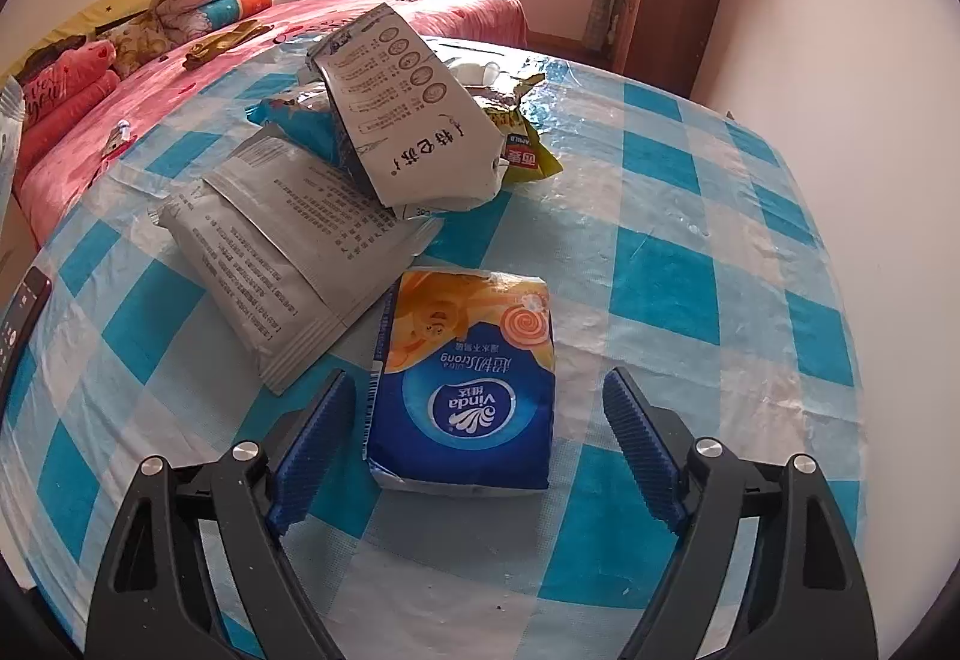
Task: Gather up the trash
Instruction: 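Grasp the blue Vinda tissue pack with right tool while left tool holds the grey bag, then carry the grey bag and tissue pack toward the orange bucket with both tools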
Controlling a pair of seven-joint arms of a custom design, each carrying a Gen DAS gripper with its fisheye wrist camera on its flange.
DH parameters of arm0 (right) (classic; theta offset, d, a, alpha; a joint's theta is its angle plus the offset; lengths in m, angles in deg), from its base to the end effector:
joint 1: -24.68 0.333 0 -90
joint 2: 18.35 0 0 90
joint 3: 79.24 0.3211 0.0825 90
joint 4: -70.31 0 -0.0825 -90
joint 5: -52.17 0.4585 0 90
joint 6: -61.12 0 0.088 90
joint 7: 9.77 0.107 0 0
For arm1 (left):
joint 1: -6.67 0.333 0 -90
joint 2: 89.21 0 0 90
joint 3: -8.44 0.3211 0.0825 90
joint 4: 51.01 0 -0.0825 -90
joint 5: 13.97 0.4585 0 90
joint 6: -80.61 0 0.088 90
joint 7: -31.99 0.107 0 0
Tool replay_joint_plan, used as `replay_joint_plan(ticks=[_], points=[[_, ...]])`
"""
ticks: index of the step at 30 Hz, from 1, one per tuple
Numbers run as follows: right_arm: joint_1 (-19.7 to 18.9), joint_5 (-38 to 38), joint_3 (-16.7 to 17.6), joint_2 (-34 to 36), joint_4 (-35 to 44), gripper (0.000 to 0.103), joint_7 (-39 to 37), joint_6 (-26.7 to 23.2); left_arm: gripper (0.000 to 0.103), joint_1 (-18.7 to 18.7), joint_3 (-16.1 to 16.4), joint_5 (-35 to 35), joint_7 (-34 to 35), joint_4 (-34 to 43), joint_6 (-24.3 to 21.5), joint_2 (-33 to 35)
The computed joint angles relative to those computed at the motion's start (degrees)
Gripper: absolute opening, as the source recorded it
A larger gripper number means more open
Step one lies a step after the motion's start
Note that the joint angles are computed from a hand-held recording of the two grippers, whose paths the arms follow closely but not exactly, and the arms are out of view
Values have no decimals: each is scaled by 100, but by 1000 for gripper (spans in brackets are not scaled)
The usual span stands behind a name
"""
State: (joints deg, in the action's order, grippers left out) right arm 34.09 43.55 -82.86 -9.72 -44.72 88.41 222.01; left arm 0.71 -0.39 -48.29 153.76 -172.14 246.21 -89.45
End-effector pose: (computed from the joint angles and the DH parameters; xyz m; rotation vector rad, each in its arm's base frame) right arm 0.6872 0.0783 0.4204 -1.9313 1.7687 -0.6518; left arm 0.6365 -0.1339 0.4669 -1.5383 2.0647 -1.0074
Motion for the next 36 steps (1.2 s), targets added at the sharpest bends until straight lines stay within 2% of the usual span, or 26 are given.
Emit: replay_joint_plan(ticks=[2, 6, 10, 13, 15, 20, 27, 36], points=[[19, -87, -14, -19, -23, 80, 27, 22, 75, 1, 1, -62, 35, 1, -4, -2], [-54, 388, 127, -84, -119, 59, -441, 124, 75, -3, 13, -184, 110, -21, -22, -38], [95, -126, 8, -129, -172, 54, -54, 172, 75, -32, 39, -333, 224, -65, -11, -96], [70, -104, 42, -170, -214, 52, -54, 162, 75, -50, 64, -375, 252, -103, 17, -131], [67, -136, 51, -210, -265, 42, -32, 179, 75, -68, 87, -445, 299, -130, 46, -163], [103, -501, 46, -339, -398, 41, 290, 229, 75, -113, 162, -626, 422, -203, 112, -247], [48, -378, 196, -573, -543, 41, 287, 329, 75, -154, 302, -781, 541, -337, 232, -377], [89, 489, 445, -777, -493, 41, -376, 315, 75, -159, 510, -850, 525, -483, 435, -513]])
